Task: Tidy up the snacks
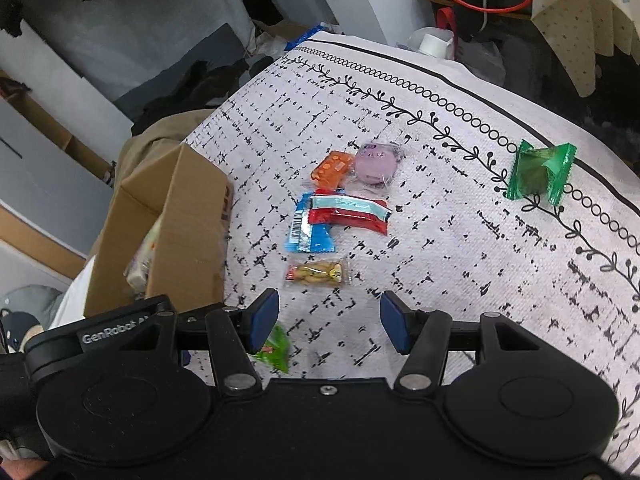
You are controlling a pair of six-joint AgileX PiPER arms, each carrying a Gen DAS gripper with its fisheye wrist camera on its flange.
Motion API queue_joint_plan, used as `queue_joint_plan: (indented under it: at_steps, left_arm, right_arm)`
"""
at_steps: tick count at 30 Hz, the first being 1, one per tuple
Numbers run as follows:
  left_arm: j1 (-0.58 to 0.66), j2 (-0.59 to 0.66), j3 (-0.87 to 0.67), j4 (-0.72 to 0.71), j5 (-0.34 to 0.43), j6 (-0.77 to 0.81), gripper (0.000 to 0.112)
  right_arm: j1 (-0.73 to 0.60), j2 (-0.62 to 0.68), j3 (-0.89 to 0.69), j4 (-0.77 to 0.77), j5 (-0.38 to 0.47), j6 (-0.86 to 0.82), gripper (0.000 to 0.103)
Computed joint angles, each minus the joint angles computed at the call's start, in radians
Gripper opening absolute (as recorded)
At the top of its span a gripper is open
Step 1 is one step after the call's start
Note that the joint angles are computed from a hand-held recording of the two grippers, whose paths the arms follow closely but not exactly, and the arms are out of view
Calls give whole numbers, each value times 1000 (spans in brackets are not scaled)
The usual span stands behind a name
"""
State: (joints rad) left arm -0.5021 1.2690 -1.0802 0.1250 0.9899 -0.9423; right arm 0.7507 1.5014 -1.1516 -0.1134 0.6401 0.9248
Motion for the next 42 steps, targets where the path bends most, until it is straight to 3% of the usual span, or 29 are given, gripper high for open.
queue_joint_plan:
  at_steps: [13, 14, 15, 18, 27, 31, 36, 39, 40, 42]
  left_arm:
    - [-119, 85, 157, 182, -182, -372, 67]
    - [-136, 84, 167, 221, -188, -415, 61]
    - [-156, 80, 179, 270, -196, -464, 48]
    - [-175, 77, 199, 322, -214, -509, 35]
    - [-225, -1, 162, 362, -120, -482, 31]
    - [-244, -20, 113, 398, -76, -478, 31]
    - [-250, -46, 68, 412, -36, -457, 31]
    - [-261, -60, 29, 435, -7, -449, 31]
    - [-256, -62, 14, 437, 2, -441, 31]
    - [-248, -70, -10, 454, 22, -436, 31]
  right_arm:
    - [-71, -10, 239, 138, -356, -99, 56]
    - [-77, -8, 247, 170, -381, -129, 56]
    - [-89, -5, 258, 234, -411, -191, 56]
    - [-103, 12, 264, 316, -456, -284, 56]
    - [-114, 76, 223, 705, -471, -727, 55]
    - [-104, 98, 196, 549, -452, -587, 55]
    - [-99, 120, 173, 498, -435, -537, 51]
    - [-92, 137, 153, 404, -413, -453, 37]
    - [-94, 138, 153, 419, -406, -471, 26]
    - [-102, 137, 162, 512, -406, -555, 23]
